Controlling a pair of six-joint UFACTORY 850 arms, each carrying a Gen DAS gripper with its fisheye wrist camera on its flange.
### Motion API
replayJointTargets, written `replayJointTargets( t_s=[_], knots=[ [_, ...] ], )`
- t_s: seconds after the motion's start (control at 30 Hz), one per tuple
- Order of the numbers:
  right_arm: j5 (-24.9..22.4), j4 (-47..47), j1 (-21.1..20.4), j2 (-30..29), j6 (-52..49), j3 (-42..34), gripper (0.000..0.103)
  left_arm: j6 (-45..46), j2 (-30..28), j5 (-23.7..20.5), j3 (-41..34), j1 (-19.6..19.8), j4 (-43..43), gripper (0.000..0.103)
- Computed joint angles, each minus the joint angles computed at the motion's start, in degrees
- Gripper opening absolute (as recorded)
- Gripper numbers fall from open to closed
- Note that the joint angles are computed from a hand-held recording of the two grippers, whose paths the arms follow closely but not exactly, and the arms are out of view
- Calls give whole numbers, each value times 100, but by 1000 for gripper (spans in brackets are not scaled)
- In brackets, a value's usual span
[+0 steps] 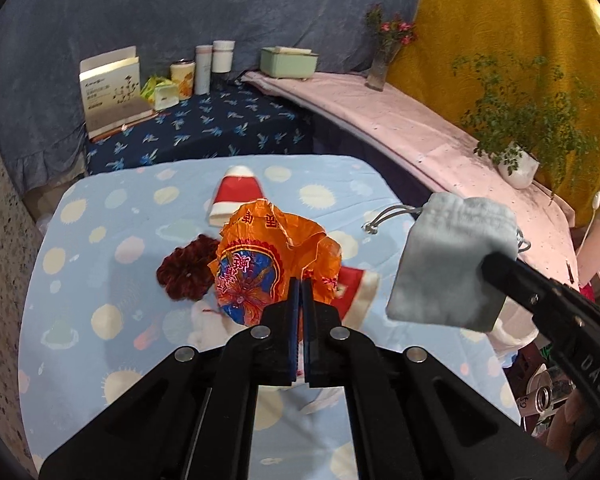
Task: Collect trash
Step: 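Carry the wrapper and grey pouch to the wastebasket and open both tools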
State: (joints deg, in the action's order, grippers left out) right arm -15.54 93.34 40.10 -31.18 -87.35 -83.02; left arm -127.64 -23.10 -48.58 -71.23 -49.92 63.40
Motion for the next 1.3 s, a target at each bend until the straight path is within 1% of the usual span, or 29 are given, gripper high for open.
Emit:
replayJointTargets(
  t_s=[0.3,0.5,0.73,0.93,1.13,1.3],
  knots=[
    [224,1711,-374,265,-1469,252,3,589,-431,-14,-843,-59,81,1],
    [302,2741,-670,428,-2350,429,3,1284,-930,39,-1743,-74,61,1],
    [430,3852,-1025,557,-3343,582,3,2199,-1730,172,-3065,-103,-1,1],
    [535,4566,-1358,611,-3960,658,3,3145,-2489,406,-4324,-69,-376,1],
    [673,4814,-1603,564,-4175,597,3,4244,-3304,572,-5689,8,-1083,1],
    [700,4967,-1760,517,-4275,588,3,5165,-4062,492,-6962,44,-1742,1]
  ],
)
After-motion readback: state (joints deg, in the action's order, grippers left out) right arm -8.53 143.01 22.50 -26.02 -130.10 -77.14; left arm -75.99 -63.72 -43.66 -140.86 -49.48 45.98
